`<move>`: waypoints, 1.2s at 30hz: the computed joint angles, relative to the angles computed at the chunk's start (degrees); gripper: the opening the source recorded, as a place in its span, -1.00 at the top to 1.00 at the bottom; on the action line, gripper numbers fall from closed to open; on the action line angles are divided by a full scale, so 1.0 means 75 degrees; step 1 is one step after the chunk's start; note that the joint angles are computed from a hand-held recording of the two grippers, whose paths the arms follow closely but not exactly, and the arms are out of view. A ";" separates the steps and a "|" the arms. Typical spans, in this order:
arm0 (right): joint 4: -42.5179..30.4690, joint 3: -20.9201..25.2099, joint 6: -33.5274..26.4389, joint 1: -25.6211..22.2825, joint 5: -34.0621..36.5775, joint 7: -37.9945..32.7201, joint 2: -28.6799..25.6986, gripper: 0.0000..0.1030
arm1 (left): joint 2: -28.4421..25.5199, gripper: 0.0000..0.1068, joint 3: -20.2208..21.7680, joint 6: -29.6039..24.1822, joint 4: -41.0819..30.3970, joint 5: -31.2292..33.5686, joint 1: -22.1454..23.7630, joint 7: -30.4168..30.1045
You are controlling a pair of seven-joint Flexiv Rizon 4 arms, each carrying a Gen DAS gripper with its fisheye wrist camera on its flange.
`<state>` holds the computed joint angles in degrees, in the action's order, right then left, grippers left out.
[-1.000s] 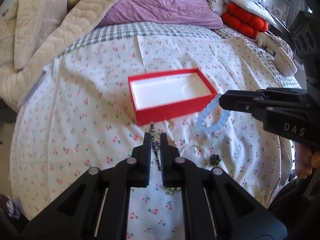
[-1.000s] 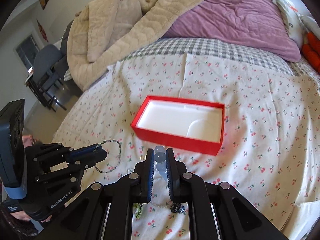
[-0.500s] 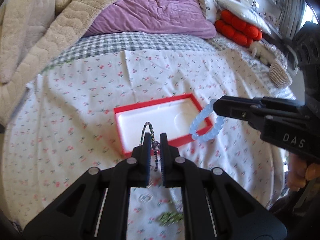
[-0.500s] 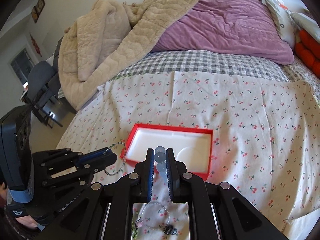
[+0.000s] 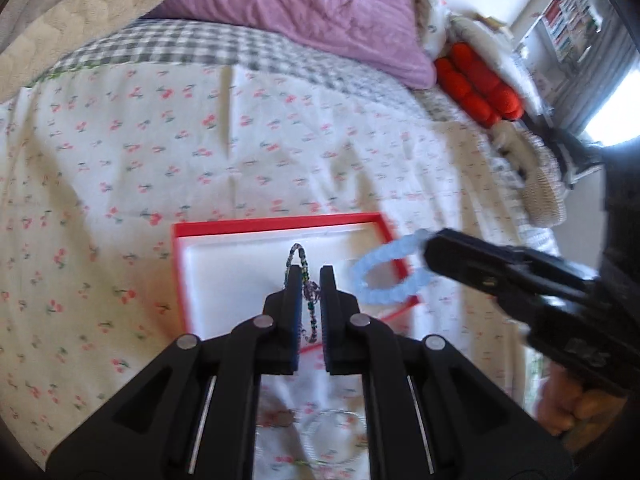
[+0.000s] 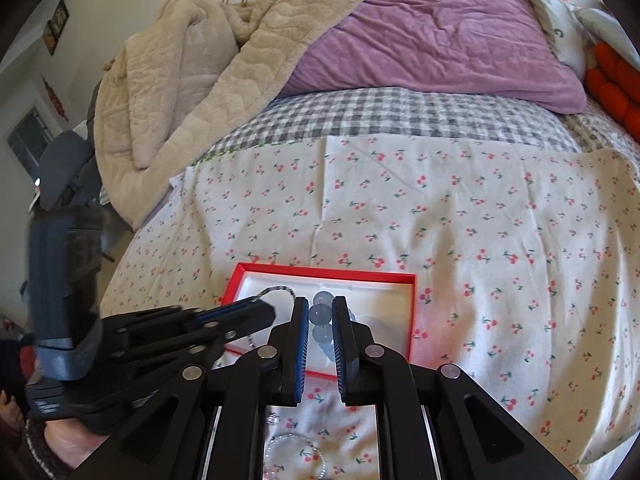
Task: Organize jewelry
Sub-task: 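Carry both bracelets into the red box and open both grippers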
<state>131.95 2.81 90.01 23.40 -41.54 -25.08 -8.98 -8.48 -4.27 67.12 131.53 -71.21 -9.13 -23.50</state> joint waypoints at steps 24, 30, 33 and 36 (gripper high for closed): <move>-0.0222 -0.0001 -0.0441 0.0217 0.1687 -0.1255 -0.0559 0.63 | -0.0358 0.25 -0.0673 0.2370 0.0307 0.1378 0.0318 -0.0097; -0.0135 0.0243 -0.0834 0.0042 0.1671 -0.1258 -0.0272 -0.11 | -0.0117 -0.02 -0.0497 0.2462 0.0501 0.1526 0.0189 -0.0188; 0.0189 -0.0109 -0.0547 0.0152 0.0688 -0.0540 0.0021 -0.20 | 0.0095 -0.18 -0.0386 0.2538 0.0727 0.1772 0.0157 -0.0373; 0.0272 0.0109 -0.0643 -0.0030 0.0419 -0.0414 0.0215 -0.20 | 0.0316 -0.45 -0.0030 0.2558 0.0977 0.2805 0.0132 -0.1112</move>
<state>133.99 3.63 85.19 23.17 -38.40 -28.18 -7.37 -6.11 -4.49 86.31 138.86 -50.17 -8.14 -31.84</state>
